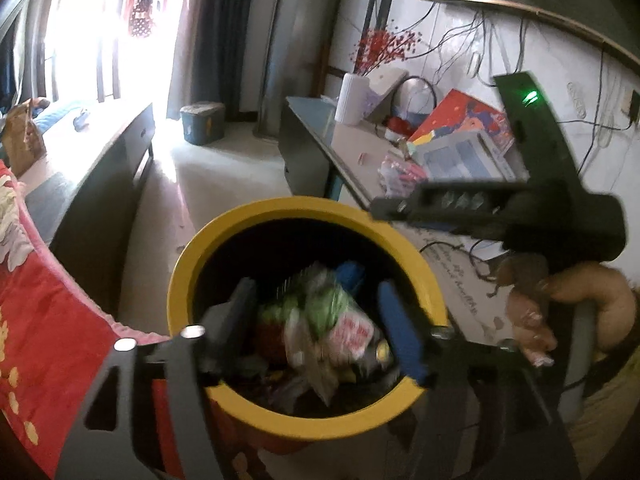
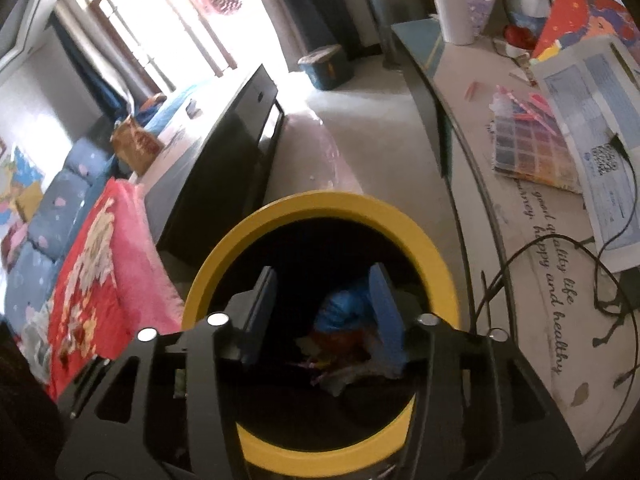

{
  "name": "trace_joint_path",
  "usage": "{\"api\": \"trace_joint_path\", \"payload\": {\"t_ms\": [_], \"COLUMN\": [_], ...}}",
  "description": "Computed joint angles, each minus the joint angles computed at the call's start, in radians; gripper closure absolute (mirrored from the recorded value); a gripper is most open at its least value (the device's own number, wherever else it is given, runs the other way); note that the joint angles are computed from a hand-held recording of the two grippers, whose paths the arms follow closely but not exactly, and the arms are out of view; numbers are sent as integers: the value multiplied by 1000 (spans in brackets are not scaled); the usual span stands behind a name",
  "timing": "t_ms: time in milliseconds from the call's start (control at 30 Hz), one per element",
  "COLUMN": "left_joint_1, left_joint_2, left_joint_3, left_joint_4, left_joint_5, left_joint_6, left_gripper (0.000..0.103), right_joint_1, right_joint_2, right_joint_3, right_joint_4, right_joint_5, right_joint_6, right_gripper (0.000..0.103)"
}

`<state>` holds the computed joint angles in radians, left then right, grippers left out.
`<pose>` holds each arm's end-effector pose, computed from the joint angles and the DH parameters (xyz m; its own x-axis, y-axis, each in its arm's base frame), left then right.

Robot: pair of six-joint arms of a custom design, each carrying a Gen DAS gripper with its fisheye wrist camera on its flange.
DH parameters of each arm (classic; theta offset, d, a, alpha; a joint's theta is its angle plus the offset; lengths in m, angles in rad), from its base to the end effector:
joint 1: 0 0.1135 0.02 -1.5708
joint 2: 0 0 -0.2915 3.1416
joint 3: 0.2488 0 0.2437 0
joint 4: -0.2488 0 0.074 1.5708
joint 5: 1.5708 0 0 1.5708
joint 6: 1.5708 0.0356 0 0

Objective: Collect trash
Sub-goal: 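Open both tools to drop the snack bag and glove into the bin, then move both open tools back over the last wrappers on the bedspread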

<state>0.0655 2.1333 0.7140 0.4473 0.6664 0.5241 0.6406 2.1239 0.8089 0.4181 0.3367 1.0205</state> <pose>0.3286 -0.0005 0.0514 -0.5654 0.3571 -0.7435 0.6690 0.7259 -0.1600 0.2941 0.2046 0.0641 -0.6675 0.5058 -0.5464 0.3254 0.8582 0.3969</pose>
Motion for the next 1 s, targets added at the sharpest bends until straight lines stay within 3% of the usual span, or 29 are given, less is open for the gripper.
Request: {"api": "trace_joint_path", "payload": {"t_ms": [67, 167, 367, 500, 1000], "left_joint_1": [12, 47, 125, 198, 470], "left_joint_2": [-3, -26, -89, -128, -151], "left_joint_3": [2, -19, -47, -59, 41], "left_joint_4": [1, 32, 56, 63, 37], "left_joint_5": [-4, 7, 38, 65, 108], "left_joint_6": [-11, -16, -22, -22, -88], "left_gripper": [16, 8, 7, 7, 7], "right_joint_1": [-1, 15, 71, 108, 231], "right_joint_2": [-8, -22, -53, -65, 9], "right_joint_3": [-9, -1, 42, 78, 279], "right_joint_4": [8, -10, -46, -55, -75], "right_joint_5": [9, 59, 149, 174, 138], "right_joint_6": [7, 14, -37, -90, -233], "right_gripper": [53, 44, 35, 34, 33]}}
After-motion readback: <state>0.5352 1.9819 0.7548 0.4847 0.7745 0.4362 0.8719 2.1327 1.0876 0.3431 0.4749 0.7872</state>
